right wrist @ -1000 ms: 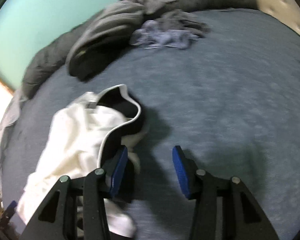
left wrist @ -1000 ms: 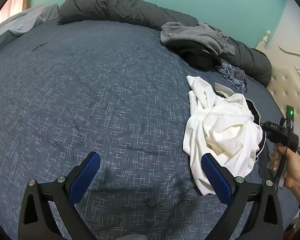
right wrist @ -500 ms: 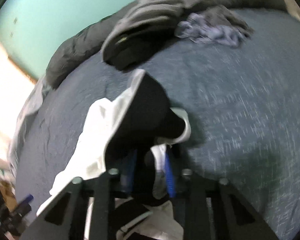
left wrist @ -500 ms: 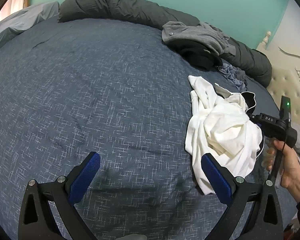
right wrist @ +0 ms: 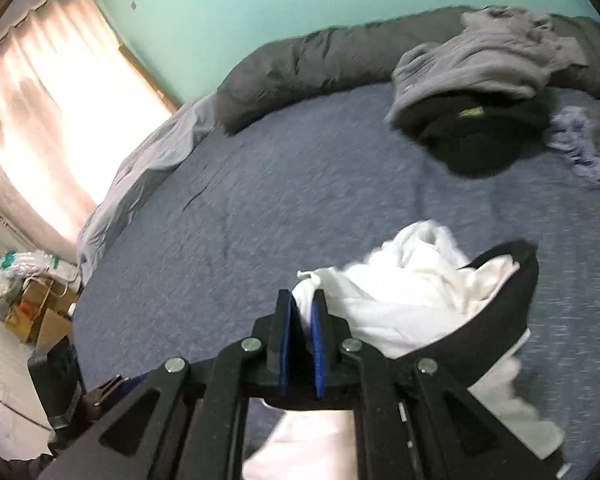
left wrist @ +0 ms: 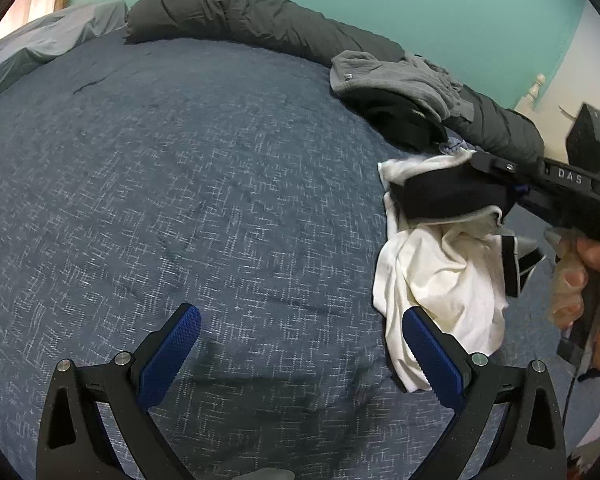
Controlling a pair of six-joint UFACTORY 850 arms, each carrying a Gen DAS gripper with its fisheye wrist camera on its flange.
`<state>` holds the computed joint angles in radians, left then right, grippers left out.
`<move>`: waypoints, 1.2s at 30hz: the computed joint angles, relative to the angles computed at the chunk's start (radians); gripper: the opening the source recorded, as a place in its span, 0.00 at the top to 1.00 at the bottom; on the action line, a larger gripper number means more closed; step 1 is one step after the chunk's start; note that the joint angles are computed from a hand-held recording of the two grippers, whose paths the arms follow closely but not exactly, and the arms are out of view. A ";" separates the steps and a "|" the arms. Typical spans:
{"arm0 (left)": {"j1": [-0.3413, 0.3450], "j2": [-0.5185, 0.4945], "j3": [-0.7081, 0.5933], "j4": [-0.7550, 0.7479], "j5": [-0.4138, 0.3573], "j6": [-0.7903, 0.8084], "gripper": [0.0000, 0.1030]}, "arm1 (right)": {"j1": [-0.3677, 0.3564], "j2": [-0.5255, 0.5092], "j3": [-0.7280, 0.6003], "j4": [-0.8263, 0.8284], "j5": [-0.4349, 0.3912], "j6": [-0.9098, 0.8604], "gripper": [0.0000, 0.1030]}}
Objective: Fold clothes
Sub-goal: 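Lift the white garment by its black edge with the right tool and shake it out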
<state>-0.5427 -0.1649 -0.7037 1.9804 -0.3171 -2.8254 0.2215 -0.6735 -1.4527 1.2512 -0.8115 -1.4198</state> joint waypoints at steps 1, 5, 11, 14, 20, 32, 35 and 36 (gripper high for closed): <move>0.001 0.001 0.002 0.003 0.000 -0.004 0.00 | 0.002 -0.003 -0.005 -0.003 0.004 0.013 0.89; 0.011 0.003 0.009 0.052 0.011 -0.064 0.00 | -0.028 -0.017 -0.016 0.031 -0.036 0.043 0.87; 0.010 -0.001 0.007 0.126 0.020 -0.139 0.00 | -0.074 0.049 0.029 0.074 0.159 -0.028 0.79; 0.007 -0.004 0.004 0.114 0.022 -0.123 0.00 | -0.073 0.050 0.044 -0.016 0.222 0.004 0.79; 0.004 -0.006 -0.002 0.090 0.022 -0.096 0.00 | -0.073 0.034 0.088 -0.028 0.246 -0.009 0.79; 0.006 -0.004 -0.001 0.102 0.026 -0.106 0.00 | -0.162 0.050 0.147 0.170 0.192 0.031 0.52; 0.005 0.000 0.001 0.096 0.023 -0.100 0.00 | -0.174 0.011 0.107 0.100 0.148 0.216 0.48; 0.005 0.002 0.002 0.093 0.023 -0.097 0.00 | -0.180 -0.004 0.096 0.106 0.123 0.258 0.47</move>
